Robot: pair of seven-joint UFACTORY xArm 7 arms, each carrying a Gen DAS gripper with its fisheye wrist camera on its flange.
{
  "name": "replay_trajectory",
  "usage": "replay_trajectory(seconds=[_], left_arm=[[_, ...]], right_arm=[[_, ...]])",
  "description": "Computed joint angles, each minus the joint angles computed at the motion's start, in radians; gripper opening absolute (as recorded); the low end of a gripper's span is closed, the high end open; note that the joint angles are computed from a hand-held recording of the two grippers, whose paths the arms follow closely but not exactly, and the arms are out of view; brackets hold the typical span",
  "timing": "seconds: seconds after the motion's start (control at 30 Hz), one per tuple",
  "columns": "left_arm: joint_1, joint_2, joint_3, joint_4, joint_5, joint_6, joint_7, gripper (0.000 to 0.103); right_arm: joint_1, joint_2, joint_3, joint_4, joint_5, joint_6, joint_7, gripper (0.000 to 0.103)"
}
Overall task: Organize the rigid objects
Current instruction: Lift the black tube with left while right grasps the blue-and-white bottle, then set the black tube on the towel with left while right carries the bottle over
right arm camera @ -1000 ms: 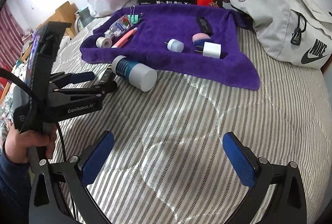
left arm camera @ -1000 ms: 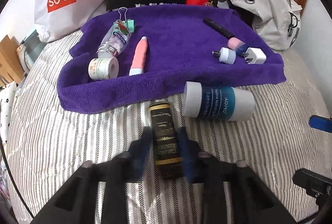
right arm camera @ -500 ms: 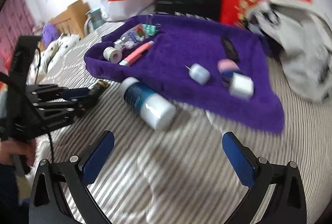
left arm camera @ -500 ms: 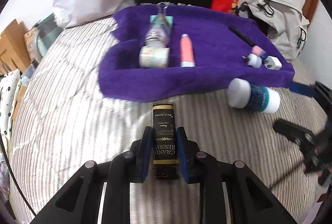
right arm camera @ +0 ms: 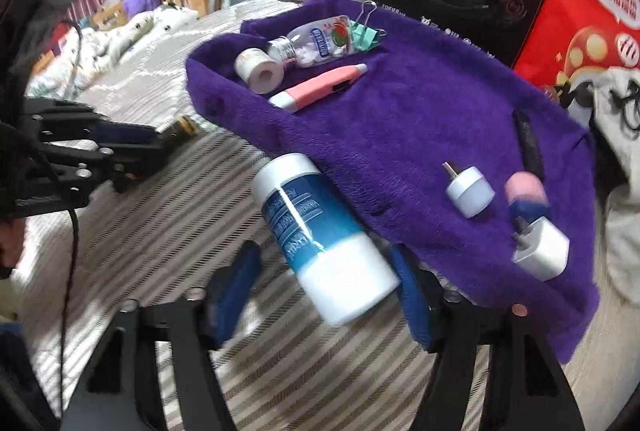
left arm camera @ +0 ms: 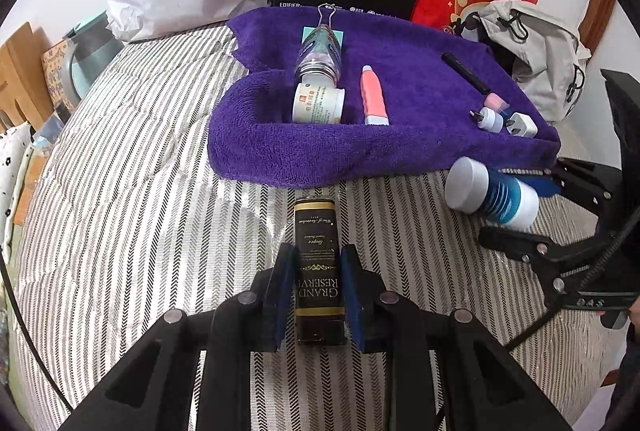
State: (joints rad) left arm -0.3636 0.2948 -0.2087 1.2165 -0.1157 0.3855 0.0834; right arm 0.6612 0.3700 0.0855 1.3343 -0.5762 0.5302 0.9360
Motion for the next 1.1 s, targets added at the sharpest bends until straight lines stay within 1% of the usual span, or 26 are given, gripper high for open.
replay_trajectory(seconds=[0.03,0.2,0.23,0.3,0.33,0.37,0.43,0.47,0.57,0.6,0.67,0.7,0.73,0.8,0.93,1.0,1.1], left_arm=[[0.0,0.0,0.0,-0.001,0.002,-0.001,0.002,0.024],[0.008,0.0,-0.005,0.001,-0.011,0.003,0.015,0.024],[0.002,-0.002,-0.001,-0.002,-0.008,0.001,0.003,0.024],[0.003,-0.002,-0.005,-0.003,-0.015,0.002,0.006,0.024],[0.004,-0.003,-0.006,-0.005,-0.017,0.0,0.008,0.024],[0.005,-0.003,-0.007,-0.007,-0.02,-0.003,0.012,0.024],[0.005,-0.003,-0.006,-0.006,-0.02,-0.002,0.012,0.024],[0.003,-0.003,-0.004,-0.006,-0.017,-0.002,0.009,0.024],[-0.004,-0.005,0.004,-0.007,0.001,0.001,0.001,0.024],[-0.008,-0.006,0.007,-0.008,0.008,0.0,-0.005,0.024],[-0.014,-0.007,0.012,-0.007,0.023,0.0,-0.019,0.024],[-0.019,-0.007,0.016,-0.007,0.035,0.001,-0.027,0.024],[-0.023,-0.007,0.019,-0.006,0.046,0.0,-0.034,0.024],[-0.02,-0.008,0.016,-0.008,0.045,-0.003,-0.036,0.024],[-0.03,-0.008,0.022,-0.009,0.071,-0.005,-0.052,0.024],[-0.035,-0.007,0.028,-0.008,0.09,-0.004,-0.062,0.024],[-0.035,-0.004,0.026,-0.003,0.097,-0.001,-0.069,0.024]], right_arm=[[-0.009,-0.004,0.011,-0.003,0.022,0.0,-0.017,0.059],[-0.016,0.003,0.03,0.019,0.065,0.009,-0.077,0.059],[-0.02,0.016,0.036,0.038,0.084,0.023,-0.103,0.059],[-0.009,0.037,0.03,0.07,0.084,0.047,-0.131,0.058],[-0.011,0.047,0.033,0.086,0.096,0.057,-0.154,0.054],[-0.013,0.06,0.037,0.106,0.113,0.073,-0.175,0.054],[-0.011,0.064,0.036,0.114,0.128,0.077,-0.202,0.049],[-0.011,0.064,0.036,0.115,0.138,0.08,-0.215,0.049],[-0.01,0.061,0.037,0.122,0.173,0.109,-0.224,0.042],[-0.011,0.051,0.037,0.116,0.198,0.13,-0.204,0.04],[-0.009,0.024,0.032,0.1,0.236,0.186,-0.128,0.04],[0.0,0.013,0.03,0.1,0.24,0.242,-0.086,0.04],[0.006,0.003,0.03,0.092,0.227,0.259,-0.057,0.04],[0.009,-0.01,0.041,0.069,0.208,0.25,-0.023,0.04],[0.035,0.002,0.04,0.087,0.122,0.282,0.026,0.04],[0.037,-0.005,0.039,0.067,0.089,0.255,0.046,0.04],[0.018,-0.023,0.048,0.03,0.096,0.211,0.051,0.041]])
